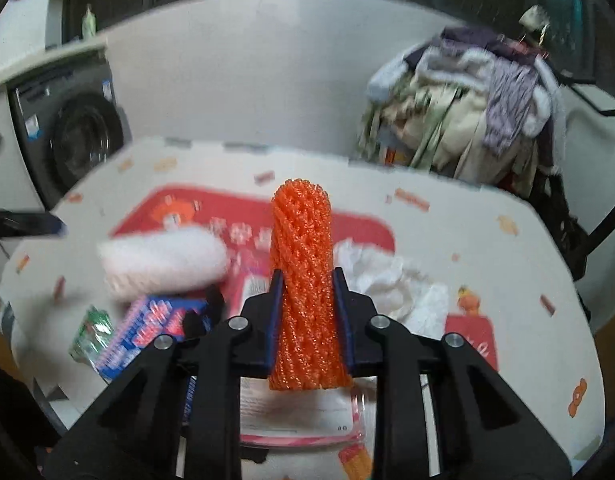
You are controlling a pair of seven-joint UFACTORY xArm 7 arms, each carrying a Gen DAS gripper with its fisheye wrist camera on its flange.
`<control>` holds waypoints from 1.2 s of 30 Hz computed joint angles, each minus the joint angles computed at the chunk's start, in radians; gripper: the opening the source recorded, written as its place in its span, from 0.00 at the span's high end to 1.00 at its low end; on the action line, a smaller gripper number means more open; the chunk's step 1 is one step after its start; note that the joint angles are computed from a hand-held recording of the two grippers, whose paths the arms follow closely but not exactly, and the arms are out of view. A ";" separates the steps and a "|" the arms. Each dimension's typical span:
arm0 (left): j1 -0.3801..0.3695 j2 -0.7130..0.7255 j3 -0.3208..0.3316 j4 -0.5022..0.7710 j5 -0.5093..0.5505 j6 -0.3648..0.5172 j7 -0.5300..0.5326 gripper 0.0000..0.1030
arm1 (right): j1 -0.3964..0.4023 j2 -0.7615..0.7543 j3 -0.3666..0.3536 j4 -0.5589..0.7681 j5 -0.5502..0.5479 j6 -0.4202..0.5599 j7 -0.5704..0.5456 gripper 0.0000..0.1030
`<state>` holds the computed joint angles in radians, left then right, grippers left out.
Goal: Collect trash
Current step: 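Grasp the white foam net with the left gripper while the right gripper grasps the orange net, then carry the orange net to the bin and release it with the right gripper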
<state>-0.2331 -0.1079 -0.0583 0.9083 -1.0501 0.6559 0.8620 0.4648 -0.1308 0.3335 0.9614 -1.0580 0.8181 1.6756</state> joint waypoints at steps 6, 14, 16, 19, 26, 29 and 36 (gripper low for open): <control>-0.019 0.146 -0.058 0.091 0.004 -0.027 -0.043 0.19 | -0.005 -0.109 0.055 -0.034 -0.104 0.054 0.153 0.75; -0.012 0.125 -0.097 0.076 0.109 -0.080 -0.056 0.62 | -0.012 -0.214 0.138 -0.063 -0.071 0.105 0.186 0.75; -0.014 0.051 -0.082 0.046 0.062 -0.081 0.020 0.62 | -0.016 -0.229 0.159 -0.065 -0.059 0.115 0.188 0.75; -0.029 -0.063 -0.042 0.000 0.024 -0.081 0.091 0.62 | -0.019 -0.243 0.193 -0.062 -0.040 0.132 0.196 0.75; -0.079 -0.333 0.054 -0.160 0.069 -0.059 0.146 0.62 | -0.005 -0.246 0.261 -0.061 0.002 0.150 0.260 0.75; -0.095 -0.455 0.100 -0.257 0.099 -0.052 0.146 0.62 | 0.015 -0.223 0.294 -0.053 0.009 0.162 0.297 0.75; -0.085 -0.727 0.208 -0.461 0.213 0.011 0.074 0.62 | 0.111 -0.133 0.325 -0.028 0.005 0.183 0.395 0.75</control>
<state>-0.3180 -0.8344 0.1502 0.4469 -0.8374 0.6671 0.9360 0.5755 -0.2641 0.6586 0.9337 -1.0535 1.0015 2.0703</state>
